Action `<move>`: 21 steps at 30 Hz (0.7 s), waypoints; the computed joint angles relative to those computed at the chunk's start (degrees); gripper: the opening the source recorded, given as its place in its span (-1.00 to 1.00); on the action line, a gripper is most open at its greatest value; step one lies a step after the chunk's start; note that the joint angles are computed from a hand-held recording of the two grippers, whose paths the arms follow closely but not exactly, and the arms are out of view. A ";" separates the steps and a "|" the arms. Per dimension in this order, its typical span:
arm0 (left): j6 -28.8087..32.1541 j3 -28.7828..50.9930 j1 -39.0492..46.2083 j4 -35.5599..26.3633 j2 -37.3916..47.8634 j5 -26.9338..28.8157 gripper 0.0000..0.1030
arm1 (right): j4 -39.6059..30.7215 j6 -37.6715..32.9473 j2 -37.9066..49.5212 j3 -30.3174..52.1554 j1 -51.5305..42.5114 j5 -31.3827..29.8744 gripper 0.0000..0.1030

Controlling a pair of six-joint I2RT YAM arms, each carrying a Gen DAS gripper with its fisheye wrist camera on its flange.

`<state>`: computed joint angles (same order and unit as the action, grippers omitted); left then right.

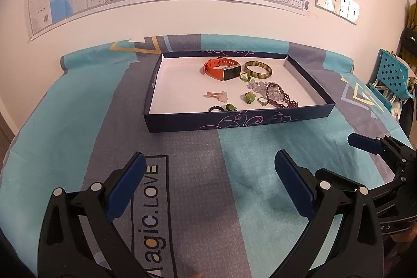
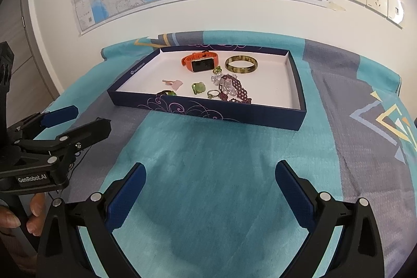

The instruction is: Organize jewelry

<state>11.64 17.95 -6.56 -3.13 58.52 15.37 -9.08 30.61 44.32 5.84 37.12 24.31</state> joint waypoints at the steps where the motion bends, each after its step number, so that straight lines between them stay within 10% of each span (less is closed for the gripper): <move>1: -0.01 -0.10 -0.09 -0.16 -0.19 -0.11 0.89 | -0.17 0.25 -0.09 -0.01 0.30 0.24 0.86; 21: 0.05 -1.31 -0.76 -1.16 -1.89 -0.52 0.89 | -2.27 2.25 -1.19 -0.10 2.65 1.18 0.86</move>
<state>11.69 16.64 -7.32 -4.29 56.63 14.85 -11.35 32.85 43.13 5.74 39.77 25.49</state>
